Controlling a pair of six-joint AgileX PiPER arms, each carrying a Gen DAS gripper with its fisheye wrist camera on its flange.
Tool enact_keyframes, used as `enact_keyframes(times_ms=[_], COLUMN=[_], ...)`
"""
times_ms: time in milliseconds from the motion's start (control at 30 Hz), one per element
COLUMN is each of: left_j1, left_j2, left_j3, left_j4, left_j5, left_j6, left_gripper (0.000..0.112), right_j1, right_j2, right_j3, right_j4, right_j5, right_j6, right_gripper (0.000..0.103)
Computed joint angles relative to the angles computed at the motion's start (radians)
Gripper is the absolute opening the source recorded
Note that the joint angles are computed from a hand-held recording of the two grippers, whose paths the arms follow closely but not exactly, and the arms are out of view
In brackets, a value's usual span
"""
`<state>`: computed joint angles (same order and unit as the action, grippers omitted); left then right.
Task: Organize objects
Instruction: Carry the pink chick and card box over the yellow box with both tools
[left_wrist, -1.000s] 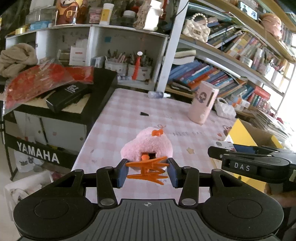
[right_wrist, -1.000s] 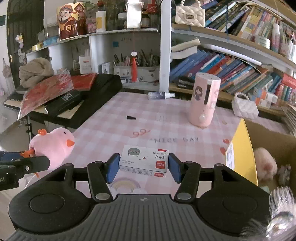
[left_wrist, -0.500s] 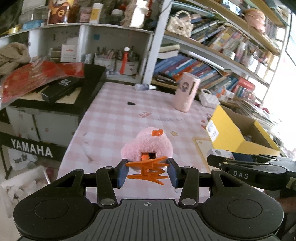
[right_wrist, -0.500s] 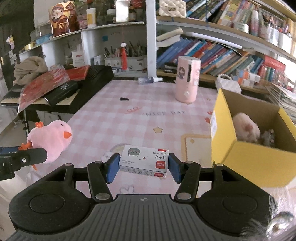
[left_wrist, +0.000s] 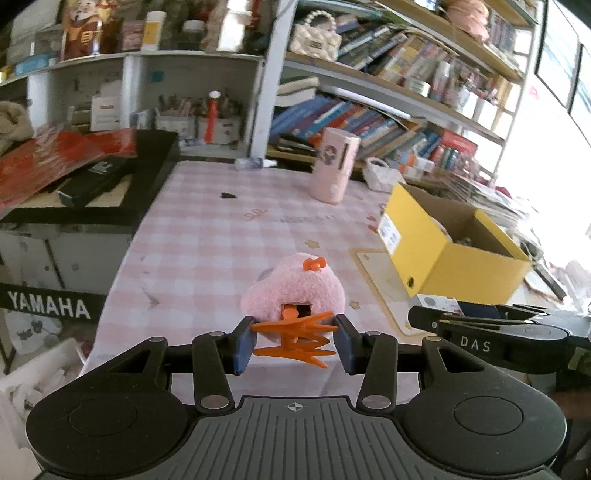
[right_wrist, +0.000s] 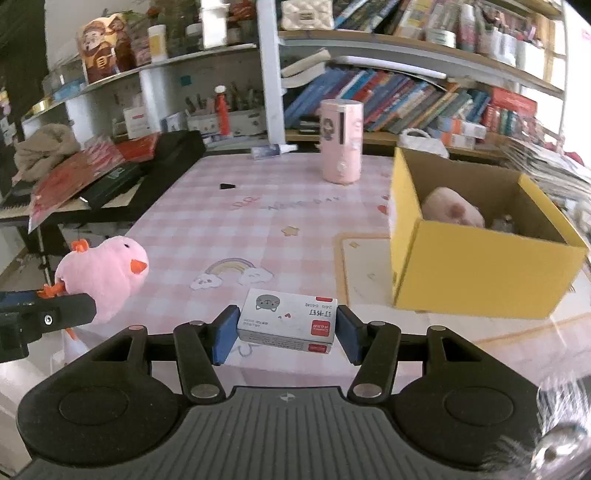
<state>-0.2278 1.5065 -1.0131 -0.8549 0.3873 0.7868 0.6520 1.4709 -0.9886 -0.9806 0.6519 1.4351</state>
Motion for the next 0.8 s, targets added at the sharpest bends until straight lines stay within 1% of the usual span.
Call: enact_keyframes(times_ms=[267, 600, 800], left_j1=[-0.016, -0.073, -0.116], left_j2=[-0.013, 0.022, 0.048], left_j3=[0.022, -0.011, -0.038], left_j4=[-0.065, -0.126, -0.148], left_j5=[0.045, 0.088, 0.099], left_j6=[0.095, 0.177, 0.206], left_gripper=[0.044, 0.044, 0.044], right_j1=[0.066, 0.123, 0.136], right_j2=[-0.077, -0.171, -0.218], right_j3=[0.088, 0.165, 0.202], right_j4=[-0.021, -0.007, 0.002], right_j5=[0.102, 0.257, 0.322], right_j6=[0.127, 0.218, 0.245], right_gripper=[0.054, 0.054, 0.054])
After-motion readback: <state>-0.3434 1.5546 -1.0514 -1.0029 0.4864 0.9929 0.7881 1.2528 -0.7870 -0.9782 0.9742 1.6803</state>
